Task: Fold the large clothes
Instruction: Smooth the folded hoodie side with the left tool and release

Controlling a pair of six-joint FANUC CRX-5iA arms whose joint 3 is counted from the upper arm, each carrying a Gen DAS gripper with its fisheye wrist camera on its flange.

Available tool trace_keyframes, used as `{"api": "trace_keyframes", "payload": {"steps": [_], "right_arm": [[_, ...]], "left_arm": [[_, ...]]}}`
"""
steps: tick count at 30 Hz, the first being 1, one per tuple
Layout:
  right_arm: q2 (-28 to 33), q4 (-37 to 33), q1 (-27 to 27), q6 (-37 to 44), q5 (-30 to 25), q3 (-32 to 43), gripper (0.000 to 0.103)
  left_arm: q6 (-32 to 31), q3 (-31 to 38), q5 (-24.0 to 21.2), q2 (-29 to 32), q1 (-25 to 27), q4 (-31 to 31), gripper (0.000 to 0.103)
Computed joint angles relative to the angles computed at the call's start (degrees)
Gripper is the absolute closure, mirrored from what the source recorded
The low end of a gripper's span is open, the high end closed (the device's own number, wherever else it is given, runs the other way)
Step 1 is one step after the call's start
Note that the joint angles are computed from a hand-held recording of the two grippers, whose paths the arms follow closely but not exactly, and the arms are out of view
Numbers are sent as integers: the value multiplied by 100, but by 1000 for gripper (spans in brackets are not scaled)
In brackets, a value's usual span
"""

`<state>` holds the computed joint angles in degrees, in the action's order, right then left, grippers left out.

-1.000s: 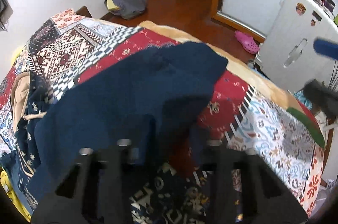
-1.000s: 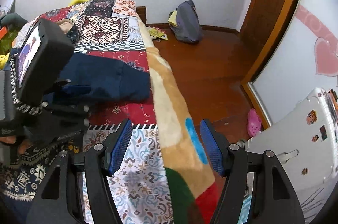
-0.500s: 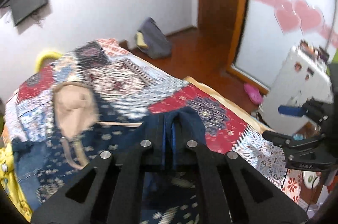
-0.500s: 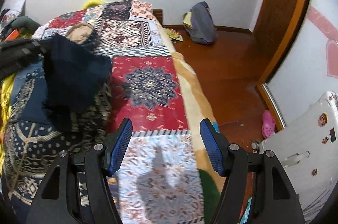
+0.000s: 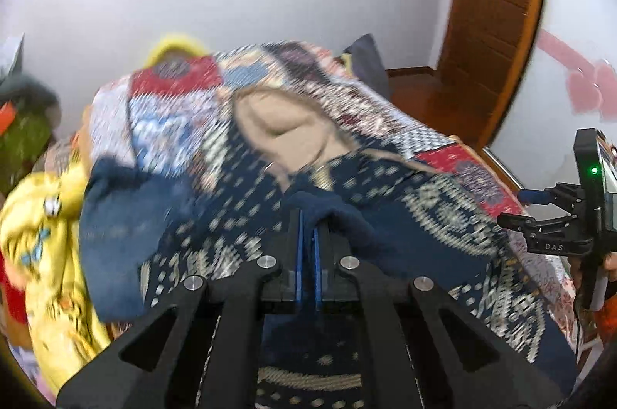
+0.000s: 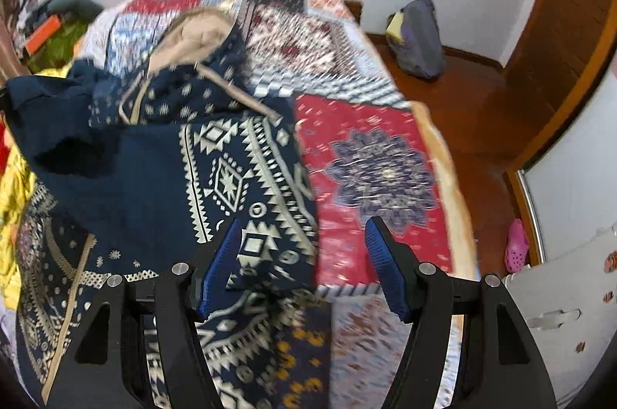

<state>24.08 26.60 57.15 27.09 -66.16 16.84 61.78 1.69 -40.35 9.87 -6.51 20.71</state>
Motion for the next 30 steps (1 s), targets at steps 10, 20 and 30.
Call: {"api": "trace_keyframes", "payload": {"steps": [10, 20, 30], "right_arm": [[687, -587, -103, 473, -383, 683, 40], [362, -1002, -249, 60, 65, 291, 39], [691, -572, -114, 262, -443, 671, 39]], "left_arm": [[68, -714, -146, -2, 624, -144, 97], [93, -1359, -144, 10, 972, 208, 70], [-424, -1332, -220, -584, 464, -288, 49]]}}
